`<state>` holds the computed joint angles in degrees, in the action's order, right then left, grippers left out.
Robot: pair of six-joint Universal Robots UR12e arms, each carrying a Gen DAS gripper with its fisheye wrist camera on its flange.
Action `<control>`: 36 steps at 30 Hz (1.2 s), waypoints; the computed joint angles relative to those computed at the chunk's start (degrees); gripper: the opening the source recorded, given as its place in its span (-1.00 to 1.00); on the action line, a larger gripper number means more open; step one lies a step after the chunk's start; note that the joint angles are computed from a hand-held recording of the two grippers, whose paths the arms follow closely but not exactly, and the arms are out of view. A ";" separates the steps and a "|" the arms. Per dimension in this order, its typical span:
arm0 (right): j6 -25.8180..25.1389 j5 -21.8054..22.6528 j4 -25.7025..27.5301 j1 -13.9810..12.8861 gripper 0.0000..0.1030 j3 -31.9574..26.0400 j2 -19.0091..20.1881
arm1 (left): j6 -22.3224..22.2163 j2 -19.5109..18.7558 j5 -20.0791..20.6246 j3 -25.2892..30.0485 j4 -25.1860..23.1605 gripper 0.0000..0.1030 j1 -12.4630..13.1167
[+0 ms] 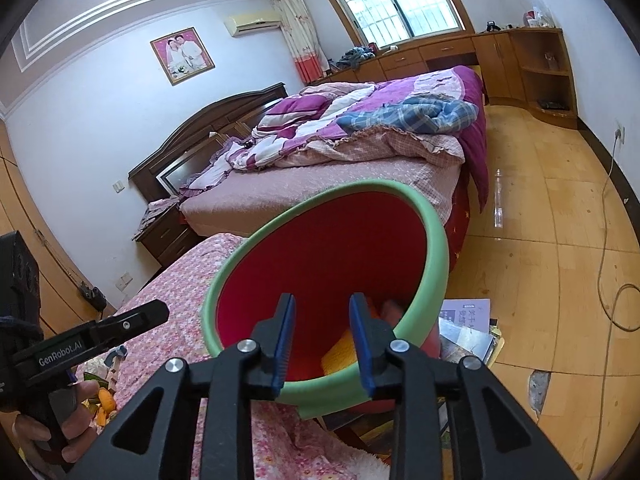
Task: Collect trash
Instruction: 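Move both open tools back over the remaining trash on the bed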
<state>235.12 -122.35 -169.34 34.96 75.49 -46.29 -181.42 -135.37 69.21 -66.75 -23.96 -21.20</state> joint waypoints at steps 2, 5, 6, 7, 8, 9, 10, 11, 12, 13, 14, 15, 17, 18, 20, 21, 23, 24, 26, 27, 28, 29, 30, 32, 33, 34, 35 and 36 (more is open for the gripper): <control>-0.37 0.27 0.22 0.23 -0.37 -0.41 0.07 | -0.55 0.75 0.18 -1.14 0.66 -0.03 0.35; -1.44 0.64 0.57 0.59 -0.35 -1.25 0.23 | -1.56 1.92 0.08 -2.91 1.71 -0.03 1.00; -1.78 0.82 0.67 0.73 -0.34 -1.63 0.32 | -1.72 2.17 0.24 -3.27 1.91 -0.03 1.10; -2.04 1.10 0.73 0.85 -0.32 -1.89 0.36 | -1.90 2.72 0.68 -4.07 2.31 -0.03 1.33; -2.30 1.29 0.74 0.98 -0.29 -2.24 0.45 | -2.13 3.09 1.09 -4.58 2.63 -0.03 1.52; -2.61 1.41 0.82 1.12 -0.28 -2.64 0.57 | -2.32 3.45 1.29 -5.17 3.06 -0.03 1.72; -2.91 1.54 1.04 1.28 -0.26 -3.11 0.71 | -2.46 3.71 1.43 -5.54 3.26 -0.03 1.89; -3.27 1.71 1.19 1.44 -0.24 -3.61 0.87 | -2.96 4.30 1.50 -6.56 4.11 -0.03 2.29; -3.63 2.06 1.49 1.59 -0.23 -4.18 1.06 | -3.43 4.61 1.51 -7.14 4.75 -0.03 2.48; -3.94 2.47 1.64 1.70 -0.19 -4.60 1.22 | -4.11 5.18 1.58 -8.15 5.38 -0.02 2.91; -4.28 2.98 1.84 1.85 -0.17 -5.18 1.45 | -4.43 5.60 1.73 -8.79 5.42 -0.01 3.23; -4.55 3.45 2.06 2.00 -0.16 -5.73 1.69 | -4.67 5.93 1.85 -9.36 5.60 -0.01 3.47; -4.99 4.21 2.72 2.26 -0.16 -6.95 2.20 | -5.54 6.91 2.62 -10.88 5.95 -0.01 4.13; -5.21 4.65 2.95 2.38 -0.16 -7.51 2.43 | -5.79 7.31 2.94 -11.52 6.17 -0.01 4.41; -5.58 5.35 3.21 2.58 -0.13 -8.52 2.89 | -6.16 8.11 3.67 -12.82 6.84 -0.01 5.00; -6.02 5.85 3.45 2.77 -0.12 -9.36 3.25 | -6.30 8.33 3.98 -13.09 6.97 -0.01 5.16; -6.69 6.49 4.08 3.06 -0.10 -10.66 3.79 | -7.30 9.22 4.61 -14.63 8.08 -0.01 5.81; -7.08 6.74 4.29 3.18 -0.10 -11.23 4.04 | -7.89 9.54 4.50 -15.23 8.62 -0.01 6.14; -7.94 7.06 5.12 3.59 -0.08 -12.72 4.66 | -9.06 10.32 4.73 -16.54 9.72 -0.01 6.77; -8.22 7.37 5.46 3.74 -0.08 -13.46 4.94 | -9.50 10.61 5.07 -17.01 10.12 -0.01 6.98; -8.38 7.61 5.63 3.85 -0.06 -13.85 5.10 | -9.80 10.95 5.38 -17.57 10.52 -0.01 7.25; -8.58 8.02 6.05 3.97 -0.05 -14.57 5.41 | -9.95 11.19 5.57 -17.98 10.87 -0.01 7.44; -8.76 8.43 6.49 4.05 -0.05 -15.18 5.66 | -10.09 11.54 5.77 -18.57 11.39 -0.01 7.74; -9.09 9.15 7.21 4.21 -0.04 -16.23 6.13 | -10.35 12.04 6.03 -19.53 12.25 -0.01 8.25; -9.26 9.48 7.48 4.27 -0.04 -16.64 6.32 | -10.57 12.32 6.26 -20.03 12.58 -0.01 8.56; -9.51 9.95 7.91 4.36 -0.04 -17.29 6.61 | -10.74 12.57 6.37 -20.48 12.82 -0.01 8.85; -9.71 10.36 8.32 4.46 -0.04 -17.94 6.90 | -10.94 12.80 6.47 -20.90 13.01 -0.01 9.13; -9.91 10.70 8.73 4.53 -0.04 -18.58 7.18 | -11.05 12.95 6.59 -21.17 13.09 -0.01 9.31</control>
<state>225.21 -111.65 -160.62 39.49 56.91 -39.10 -192.47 -122.42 75.80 -87.92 -10.87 -11.88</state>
